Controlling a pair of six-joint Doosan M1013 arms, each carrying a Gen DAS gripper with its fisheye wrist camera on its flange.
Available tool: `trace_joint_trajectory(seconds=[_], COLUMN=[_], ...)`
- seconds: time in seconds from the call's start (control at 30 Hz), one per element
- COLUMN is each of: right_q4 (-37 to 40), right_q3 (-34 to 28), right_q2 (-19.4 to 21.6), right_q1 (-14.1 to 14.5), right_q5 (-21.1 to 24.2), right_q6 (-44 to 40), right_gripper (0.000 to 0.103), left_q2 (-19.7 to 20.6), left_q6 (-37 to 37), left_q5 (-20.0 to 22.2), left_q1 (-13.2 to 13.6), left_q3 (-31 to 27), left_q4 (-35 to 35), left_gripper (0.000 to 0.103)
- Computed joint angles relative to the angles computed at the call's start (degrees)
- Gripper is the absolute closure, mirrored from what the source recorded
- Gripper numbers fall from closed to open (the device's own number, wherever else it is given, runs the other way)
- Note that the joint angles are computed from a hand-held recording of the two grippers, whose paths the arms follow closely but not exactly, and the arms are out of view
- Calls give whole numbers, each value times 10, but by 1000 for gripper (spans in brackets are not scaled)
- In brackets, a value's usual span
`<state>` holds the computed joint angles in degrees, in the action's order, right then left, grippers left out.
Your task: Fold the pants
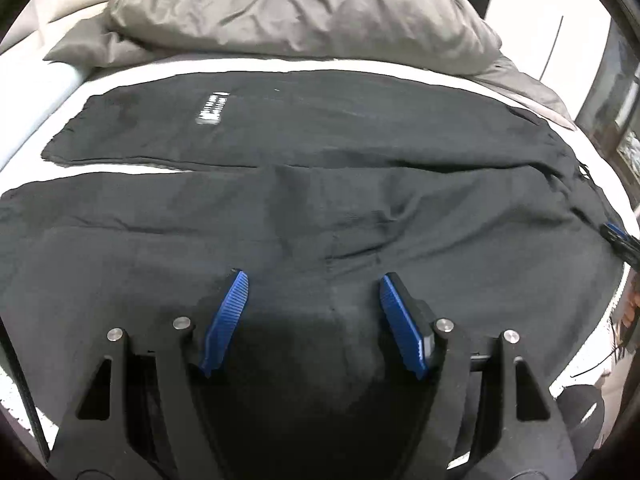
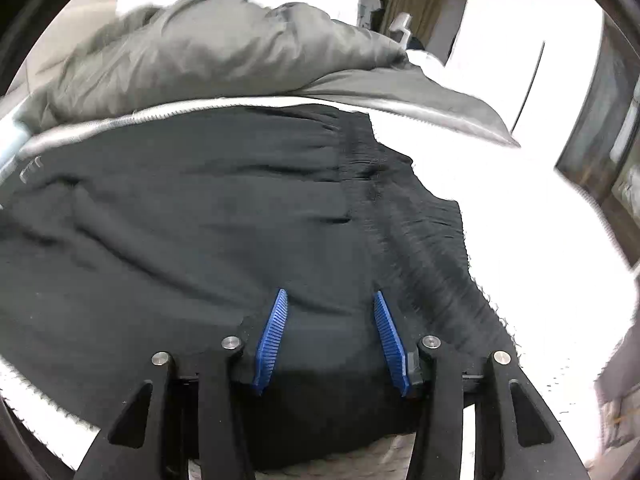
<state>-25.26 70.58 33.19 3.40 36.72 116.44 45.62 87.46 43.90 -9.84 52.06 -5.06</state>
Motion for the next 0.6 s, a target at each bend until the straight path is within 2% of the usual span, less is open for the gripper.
trace_joint_trajectory(seconds=[0.03,0.1,0.17,0.27,0.33,0.4,0.47,0.5,0.57,0.6], right_q4=[36,19,1,124,185,239,302,314,283,249], right_q3=[5,1,5,10,-27,-70,-123,-146,-202,-217], right_q2=[-5,-6,-10,-17,4,32,65,79,115,125], right_q1=[-7,0,10,11,21,29,34,36,46,50], right_q5=[-13,-5,-17,-62,-49,-31,9,31,92,107], right_q6=[-24,-31,-28,-131,-186,-230,-281,-286,-276,-258], right_gripper=[58,52,32,27,27,31,57,60,63,65], left_q2=[0,0,0,9,35,68,112,132,146,143], left_q6=[-20,-36,-3,44,68,63,62,51,40,46], left_q5=[5,13,15,17,45,90,146,174,187,180], left_q1=[-1,-4,-10,-27,-40,-50,-58,-60,-55,-47], left_q3=[-3,-9,-18,-42,-89,-149,-229,-264,-286,-278], left_q4=[17,29,-5,-25,-34,-29,-16,0,-3,-28], left_gripper=[36,36,36,35,35,35,35,36,37,44])
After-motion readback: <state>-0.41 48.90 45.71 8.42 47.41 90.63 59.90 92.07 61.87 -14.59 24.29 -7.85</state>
